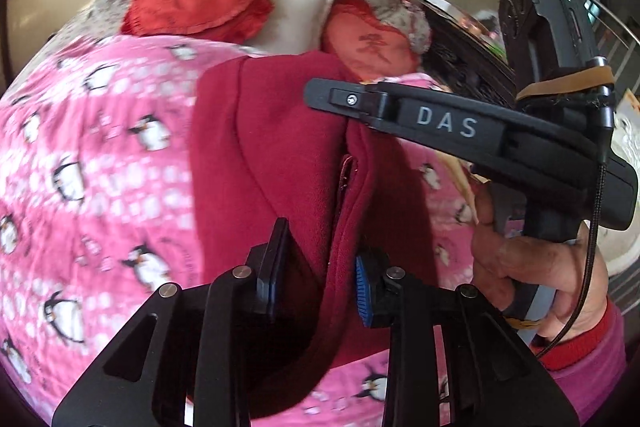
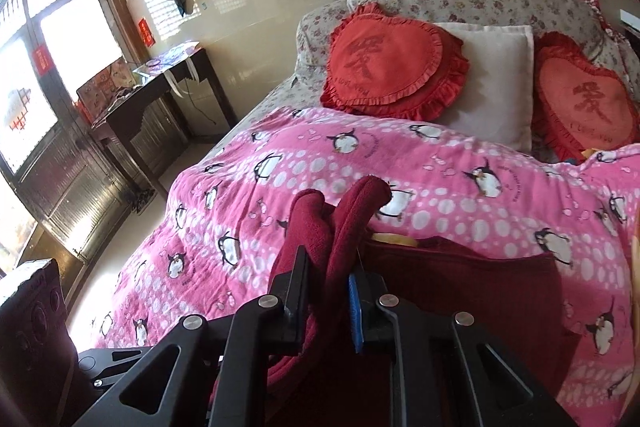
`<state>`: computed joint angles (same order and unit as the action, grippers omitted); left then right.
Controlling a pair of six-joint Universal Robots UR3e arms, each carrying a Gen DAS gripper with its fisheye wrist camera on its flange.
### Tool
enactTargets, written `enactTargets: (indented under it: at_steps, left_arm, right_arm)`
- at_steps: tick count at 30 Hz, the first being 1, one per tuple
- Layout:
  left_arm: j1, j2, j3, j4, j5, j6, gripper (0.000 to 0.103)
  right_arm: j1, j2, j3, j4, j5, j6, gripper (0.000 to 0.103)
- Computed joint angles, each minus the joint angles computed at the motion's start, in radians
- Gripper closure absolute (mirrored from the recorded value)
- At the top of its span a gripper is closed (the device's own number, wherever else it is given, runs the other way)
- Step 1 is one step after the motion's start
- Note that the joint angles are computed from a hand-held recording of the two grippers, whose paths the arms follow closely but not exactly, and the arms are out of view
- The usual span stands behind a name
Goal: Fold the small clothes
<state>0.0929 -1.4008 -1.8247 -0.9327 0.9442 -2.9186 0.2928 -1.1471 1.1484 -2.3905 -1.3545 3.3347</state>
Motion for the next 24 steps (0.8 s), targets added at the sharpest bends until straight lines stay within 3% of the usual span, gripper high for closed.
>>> enactTargets:
  at_steps: [9, 19, 24]
  left_arm:
    - [-0.313, -0.254, 0.178, 0.121, 0.145, -0.142, 0.077]
    - [-0.416, -0.372, 0.249, 0.126, 0.223, -0.195, 0.077]
    - [-0.370, -0.273, 0.204, 0.037, 0.179, -0.129, 0.077]
  right_arm:
    - [-0.247, -0.316, 0.518, -0.161, 0.098, -0.040, 0.089]
    - [-0.325, -0.327, 0.705, -0.290, 0.105, -0.023, 0.089]
    - [-0.378, -0.339, 0.743, -0.301, 0.184, -0.005, 0.089]
